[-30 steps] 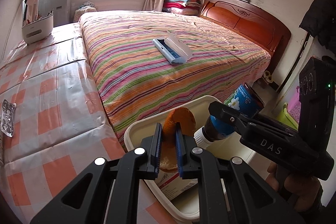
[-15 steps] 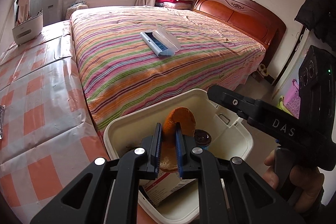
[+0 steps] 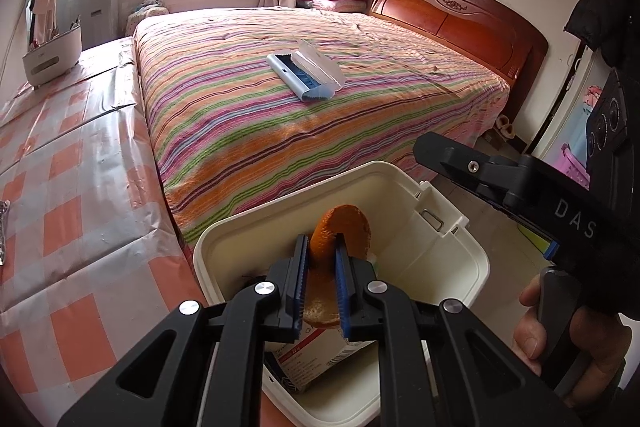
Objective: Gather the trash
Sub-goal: 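Open the right tool to drop the brown bottle while the left tool releases the peel, then move both tools back toward the white diaper and pill bottle on the table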
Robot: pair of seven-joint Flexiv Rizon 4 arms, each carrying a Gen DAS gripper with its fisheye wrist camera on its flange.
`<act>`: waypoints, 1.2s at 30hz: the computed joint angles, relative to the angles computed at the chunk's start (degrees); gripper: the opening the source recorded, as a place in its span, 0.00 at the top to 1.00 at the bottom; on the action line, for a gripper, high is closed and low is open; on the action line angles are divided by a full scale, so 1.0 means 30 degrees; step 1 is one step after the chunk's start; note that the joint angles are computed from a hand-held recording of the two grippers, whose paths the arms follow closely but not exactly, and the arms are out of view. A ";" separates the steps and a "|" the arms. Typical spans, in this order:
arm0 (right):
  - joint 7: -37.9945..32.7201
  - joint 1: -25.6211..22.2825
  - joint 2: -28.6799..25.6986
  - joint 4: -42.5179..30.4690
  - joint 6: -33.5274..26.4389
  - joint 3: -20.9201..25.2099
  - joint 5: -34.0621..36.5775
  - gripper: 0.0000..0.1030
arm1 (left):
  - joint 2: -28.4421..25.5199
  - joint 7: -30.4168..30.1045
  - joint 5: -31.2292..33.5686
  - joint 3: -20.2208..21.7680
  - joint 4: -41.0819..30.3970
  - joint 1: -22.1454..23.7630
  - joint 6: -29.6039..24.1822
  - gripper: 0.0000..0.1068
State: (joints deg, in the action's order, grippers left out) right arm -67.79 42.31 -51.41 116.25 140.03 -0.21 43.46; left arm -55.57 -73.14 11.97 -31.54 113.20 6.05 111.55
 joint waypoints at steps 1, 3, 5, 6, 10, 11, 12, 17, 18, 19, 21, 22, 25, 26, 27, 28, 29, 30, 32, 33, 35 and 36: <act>-0.0032 0.0028 -0.0007 -0.0028 -0.0014 -0.0022 0.0041 0.32 | 0.0082 -0.0024 -0.0109 0.0158 -0.0021 -0.0155 -0.0065 0.85; -0.0009 -0.0035 0.0001 -0.0049 -0.0041 0.0011 -0.0049 0.31 | 0.0187 -0.0158 -0.0334 0.0585 -0.0034 -0.0541 0.0218 0.67; -0.0007 -0.0002 0.0013 -0.0100 -0.0091 -0.0013 0.0064 0.31 | 0.0199 -0.0444 -0.0357 0.1038 0.0038 -0.0887 0.1194 0.31; 0.0030 -0.0033 0.0008 -0.0107 -0.0081 0.0018 0.0027 0.31 | 0.0151 -0.0633 -0.0224 0.1215 0.0081 -0.0991 0.1843 0.29; -0.0044 0.0063 -0.0003 -0.0211 -0.0243 -0.0065 0.0145 0.31 | 0.0462 -0.1063 0.0314 0.1569 0.0074 -0.1096 0.1958 0.28; -0.0017 0.0046 -0.0001 -0.0216 -0.0244 -0.0038 0.0103 0.31 | 0.0519 -0.1187 0.0363 0.1588 0.0102 -0.1070 0.1968 0.28; 0.0011 0.0021 -0.0002 -0.0230 -0.0270 -0.0018 0.0048 0.31 | 0.0556 -0.1309 0.0435 0.1589 0.0143 -0.1016 0.2020 0.28; -0.0078 0.0276 0.0031 -0.0460 -0.0458 -0.0129 0.0215 0.27 | 0.1026 -0.1729 0.0514 0.1999 0.0389 -0.1037 0.2119 0.27; -0.0120 0.0323 0.0044 -0.0495 -0.0513 -0.0132 0.0195 0.27 | 0.1111 -0.1790 0.0577 0.2036 0.0460 -0.0963 0.2145 0.27; -0.0171 0.0386 0.0070 -0.0560 -0.0611 -0.0145 0.0174 0.26 | 0.1185 -0.1858 0.0624 0.2101 0.0531 -0.0901 0.2236 0.27; -0.0224 0.0493 0.0075 -0.0702 -0.0735 -0.0134 0.0044 0.26 | 0.1403 -0.2005 0.0574 0.2478 0.0712 -0.0976 0.2527 0.27; -0.0327 0.0607 0.0096 -0.0794 -0.0879 -0.0197 0.0024 0.26 | 0.1516 -0.2060 0.0537 0.2716 0.0798 -0.1041 0.2660 0.27; -0.0565 0.0950 0.0106 -0.1144 -0.1203 -0.0341 -0.0031 0.26 | 0.1877 -0.2160 0.0402 0.3418 0.1039 -0.1203 0.2890 0.27; -0.0661 0.1046 0.0135 -0.1261 -0.1369 -0.0406 -0.0080 0.25 | 0.1982 -0.2166 0.0365 0.3667 0.1117 -0.1257 0.3024 0.27; -0.0765 0.1182 0.0143 -0.1403 -0.1548 -0.0500 -0.0062 0.25 | 0.2086 -0.2177 0.0330 0.3913 0.1215 -0.1310 0.3206 0.27; -0.0828 0.1283 0.0136 -0.1541 -0.1677 -0.0557 -0.0096 0.25 | 0.2193 -0.2184 0.0294 0.4144 0.1294 -0.1346 0.3350 0.27; -0.0894 0.1365 0.0152 -0.1666 -0.1836 -0.0613 -0.0166 0.25 | 0.2306 -0.2178 0.0244 0.4386 0.1373 -0.1382 0.3462 0.27; -0.0961 0.1443 0.0163 -0.1793 -0.2018 -0.0678 -0.0259 0.25 | 0.2426 -0.2177 0.0214 0.4591 0.1463 -0.1373 0.3565 0.27; -0.1096 0.1701 0.0132 -0.2111 -0.2396 -0.0882 -0.0326 0.25 | 0.2602 -0.2189 0.0243 0.4885 0.1626 -0.1217 0.3782 0.27; -0.1225 0.1918 0.0110 -0.2305 -0.2657 -0.1079 -0.0264 0.25 | 0.2681 -0.2184 0.0223 0.5080 0.1711 -0.1171 0.3914 0.27; -0.1472 0.2377 0.0042 -0.2703 -0.3242 -0.1496 -0.0139 0.25 | 0.2862 -0.2141 -0.0063 0.5666 0.1883 -0.1304 0.4161 0.27; -0.1450 0.2465 -0.0006 -0.2875 -0.3420 -0.1543 -0.0266 0.25 | 0.2941 -0.2118 -0.0169 0.5908 0.1984 -0.1295 0.4249 0.27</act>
